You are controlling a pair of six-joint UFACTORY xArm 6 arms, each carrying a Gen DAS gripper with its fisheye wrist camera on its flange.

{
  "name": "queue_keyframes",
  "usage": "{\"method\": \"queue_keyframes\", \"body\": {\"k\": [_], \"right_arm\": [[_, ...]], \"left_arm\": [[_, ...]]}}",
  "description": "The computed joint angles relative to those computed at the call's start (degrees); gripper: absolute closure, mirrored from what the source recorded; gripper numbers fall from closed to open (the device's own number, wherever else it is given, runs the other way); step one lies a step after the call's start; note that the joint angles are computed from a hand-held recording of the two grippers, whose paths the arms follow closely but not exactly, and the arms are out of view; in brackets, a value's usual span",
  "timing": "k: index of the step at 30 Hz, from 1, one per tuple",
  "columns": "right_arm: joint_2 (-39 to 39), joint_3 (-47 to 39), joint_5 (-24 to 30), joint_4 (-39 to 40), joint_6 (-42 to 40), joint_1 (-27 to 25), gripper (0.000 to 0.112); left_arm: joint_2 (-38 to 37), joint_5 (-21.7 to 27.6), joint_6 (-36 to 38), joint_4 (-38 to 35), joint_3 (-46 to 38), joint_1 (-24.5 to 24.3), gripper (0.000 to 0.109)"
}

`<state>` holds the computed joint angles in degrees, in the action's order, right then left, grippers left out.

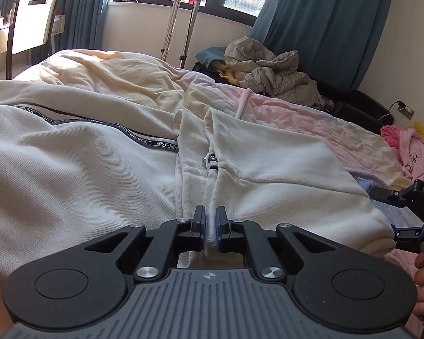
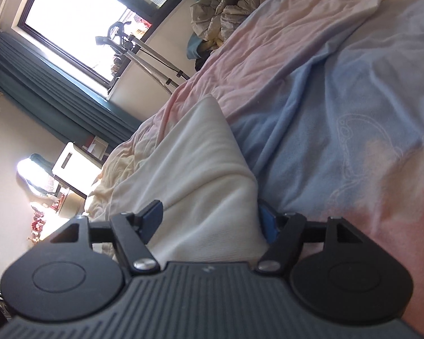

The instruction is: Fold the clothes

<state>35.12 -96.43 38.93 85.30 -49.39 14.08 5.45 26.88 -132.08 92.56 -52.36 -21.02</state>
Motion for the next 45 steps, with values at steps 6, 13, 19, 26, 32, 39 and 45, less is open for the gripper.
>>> {"method": "queue_keyframes", "body": {"k": [6,13,19,26,32,39,45], "right_arm": [[0.1,-0.2,2.4,3.2,1.2,-0.8,0.040],[3.0,-3.1,2.9,-8.7,9.2,-0.4,0.040],[0.3,-0.7,11.5,7.9,-0.7,-2.8,0.039],[4.1,-4.7,9.7,-1.3,10.4,-1.5,0.057],[-0.6,-1.8,-3.0,-5.4,11.6,1.9,0.095],[-3.4,-1.7,-9.5,-2.3,5.3,2.4,0.096],[-2.9,-4.3,-11.4,1.6,0.3,-0.3,0.097]], "left_arm": [[-0.2,-0.4,1.6,-1.8,-0.4,0.2,0.097],[0.2,-0.9,0.2,-0.8,-0.4,0.5,0.097],[0.6,-0.4,-0.6,-0.5,-0.6,0.2,0.096],[0.3,2.4,-2.3,1.3,0.1,-1.7,0.096],[-2.9,12.3,-3.7,3.8,2.6,-7.3,0.096],[-2.4,21.5,8.6,-9.4,-2.1,-7.1,0.097],[10.1,15.2,21.6,-17.2,-16.5,-4.2,0.097]]}}
